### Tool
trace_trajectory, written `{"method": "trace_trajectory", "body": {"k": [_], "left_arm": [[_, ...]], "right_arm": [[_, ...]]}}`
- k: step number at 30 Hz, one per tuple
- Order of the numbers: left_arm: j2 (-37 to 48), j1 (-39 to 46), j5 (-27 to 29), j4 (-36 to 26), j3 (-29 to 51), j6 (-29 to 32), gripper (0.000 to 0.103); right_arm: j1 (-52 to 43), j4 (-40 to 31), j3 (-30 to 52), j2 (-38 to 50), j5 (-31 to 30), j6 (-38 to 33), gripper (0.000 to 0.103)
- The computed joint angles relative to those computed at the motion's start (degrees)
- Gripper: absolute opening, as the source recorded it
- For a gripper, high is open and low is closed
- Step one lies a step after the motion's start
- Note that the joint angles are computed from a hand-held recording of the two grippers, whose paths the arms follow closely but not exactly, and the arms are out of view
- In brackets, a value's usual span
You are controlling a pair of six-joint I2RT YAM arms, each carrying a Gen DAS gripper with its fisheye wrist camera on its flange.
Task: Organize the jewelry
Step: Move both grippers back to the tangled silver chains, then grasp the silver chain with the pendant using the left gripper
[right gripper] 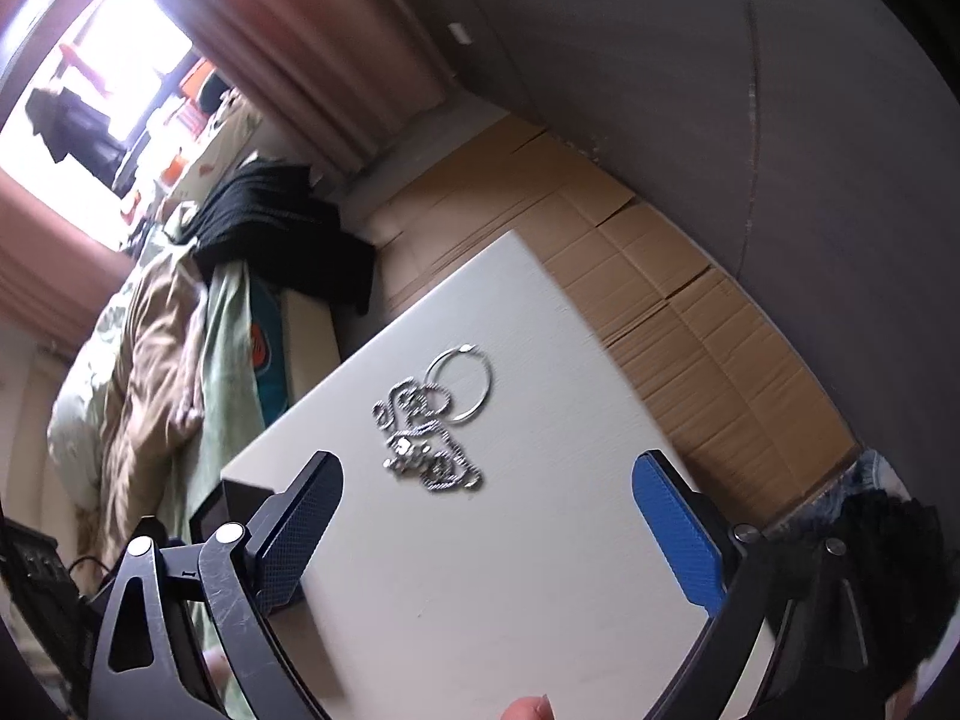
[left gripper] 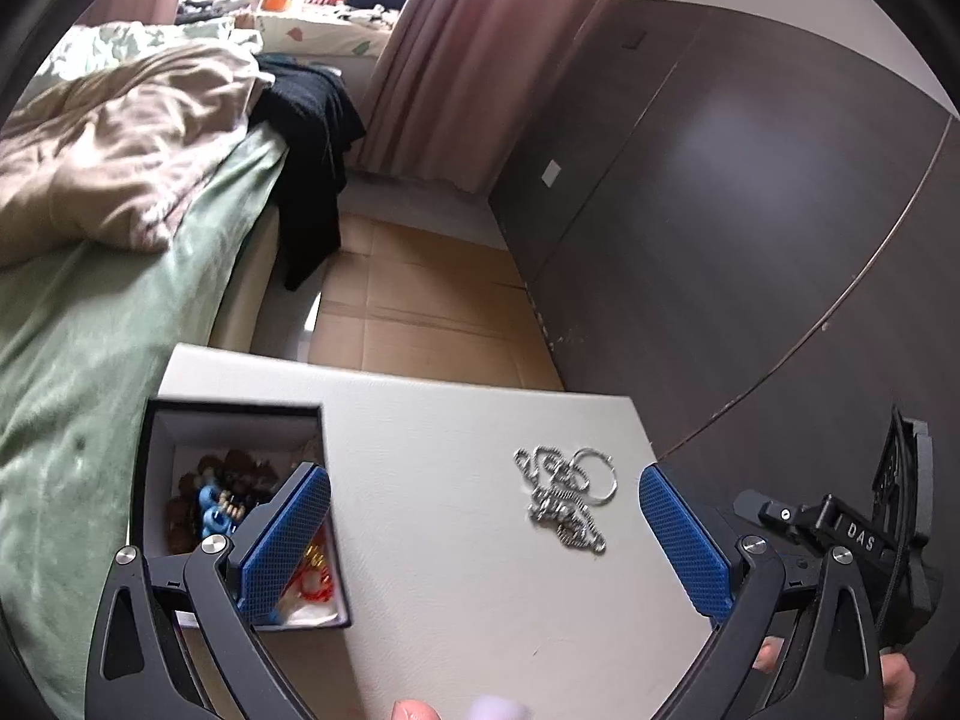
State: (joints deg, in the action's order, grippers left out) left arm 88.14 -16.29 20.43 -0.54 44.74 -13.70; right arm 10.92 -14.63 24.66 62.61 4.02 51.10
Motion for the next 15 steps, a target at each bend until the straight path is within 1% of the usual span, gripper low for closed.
{"method": "trace_trajectory", "body": {"k": [2,4,9,11,14,15], "left_arm": [[-0.4,-2.0,-2.3,-0.6,1.7,0.3,0.102],[-0.2,-3.6,-3.4,-1.2,3.4,0.5,0.103],[2.5,-6.6,-3.3,-2.3,6.8,1.1,0.102],[4.0,-7.4,-2.8,-1.0,6.7,1.6,0.103],[7.7,-9.2,-4.5,-3.3,9.0,2.9,0.103],[8.2,-9.7,-4.7,-3.2,9.0,3.0,0.102]], "right_arm": [[-1.4,-0.3,-1.0,-2.5,0.7,-1.1,0.103],[-3.5,-0.2,-1.5,-4.1,-0.9,-3.1,0.103],[-9.2,-3.0,-1.4,-4.9,-5.6,-8.6,0.103],[-10.9,-3.7,-1.5,-4.9,-6.4,-9.9,0.103],[-12.1,-4.4,-1.4,-5.0,-6.1,-11.7,0.103],[-12.5,-4.5,-1.3,-4.8,-6.1,-12.1,0.103]]}}
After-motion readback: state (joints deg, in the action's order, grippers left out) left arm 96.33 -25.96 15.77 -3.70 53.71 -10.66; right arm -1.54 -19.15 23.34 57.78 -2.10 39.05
